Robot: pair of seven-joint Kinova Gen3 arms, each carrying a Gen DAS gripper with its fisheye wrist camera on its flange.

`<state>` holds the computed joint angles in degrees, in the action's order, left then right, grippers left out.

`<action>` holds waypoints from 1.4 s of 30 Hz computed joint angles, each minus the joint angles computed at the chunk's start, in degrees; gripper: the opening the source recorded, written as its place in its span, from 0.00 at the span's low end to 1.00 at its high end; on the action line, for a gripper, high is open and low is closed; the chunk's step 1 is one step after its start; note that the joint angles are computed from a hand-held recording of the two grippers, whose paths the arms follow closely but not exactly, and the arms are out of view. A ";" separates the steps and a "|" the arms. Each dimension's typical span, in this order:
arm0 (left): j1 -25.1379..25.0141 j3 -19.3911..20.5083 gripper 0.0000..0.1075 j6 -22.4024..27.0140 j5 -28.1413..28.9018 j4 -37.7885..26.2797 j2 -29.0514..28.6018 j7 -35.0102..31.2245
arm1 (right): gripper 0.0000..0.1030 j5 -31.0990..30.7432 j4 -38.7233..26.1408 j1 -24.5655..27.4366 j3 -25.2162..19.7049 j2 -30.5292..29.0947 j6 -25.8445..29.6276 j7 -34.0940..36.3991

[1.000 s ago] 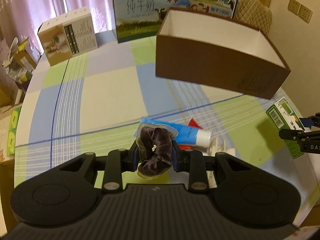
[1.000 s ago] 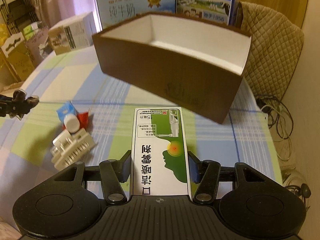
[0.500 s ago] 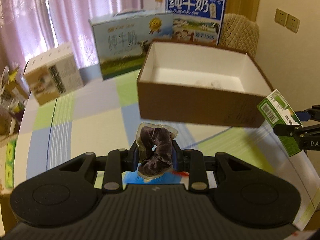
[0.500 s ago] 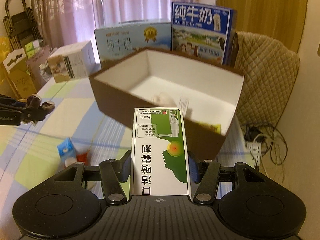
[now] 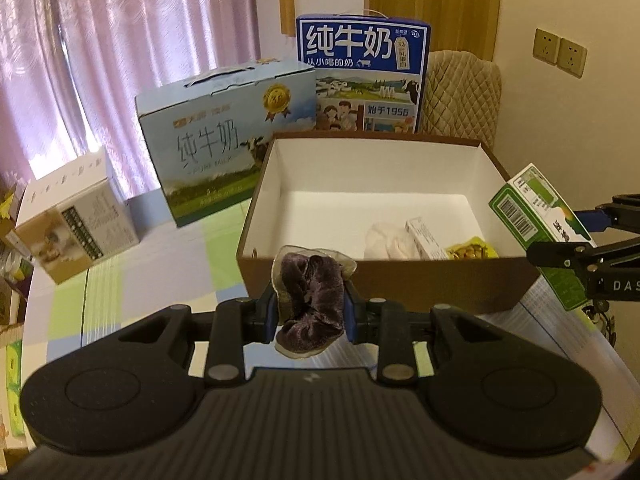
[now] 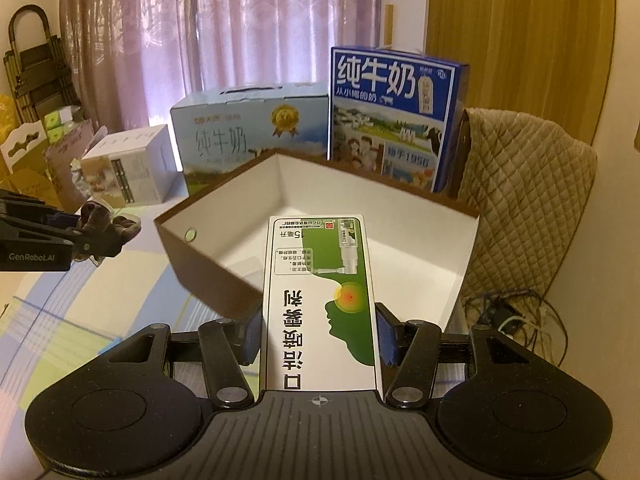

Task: Organize objects
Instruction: 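Carry the scrunchie and medicine box with both tools into the brown box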

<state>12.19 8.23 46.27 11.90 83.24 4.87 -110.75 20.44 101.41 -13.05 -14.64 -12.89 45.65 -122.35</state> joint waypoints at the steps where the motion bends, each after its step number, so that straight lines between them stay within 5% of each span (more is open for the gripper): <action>1: 0.12 0.08 0.25 -0.02 -0.21 -0.63 0.55 0.04 | 0.51 0.12 -0.21 0.09 0.21 0.26 -0.22 0.29; 24: 6.17 0.46 0.26 4.02 -7.75 -19.32 15.52 3.99 | 0.51 -0.45 -6.64 1.35 7.23 9.73 -5.40 6.92; 42: 11.57 -1.87 0.27 15.60 -12.39 -40.41 31.46 6.45 | 0.51 -6.77 -12.64 2.77 13.22 20.83 -3.02 10.78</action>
<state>23.76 6.37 61.87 -0.49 42.82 36.33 -104.29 13.67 88.77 -10.28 -1.42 7.94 42.63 -111.57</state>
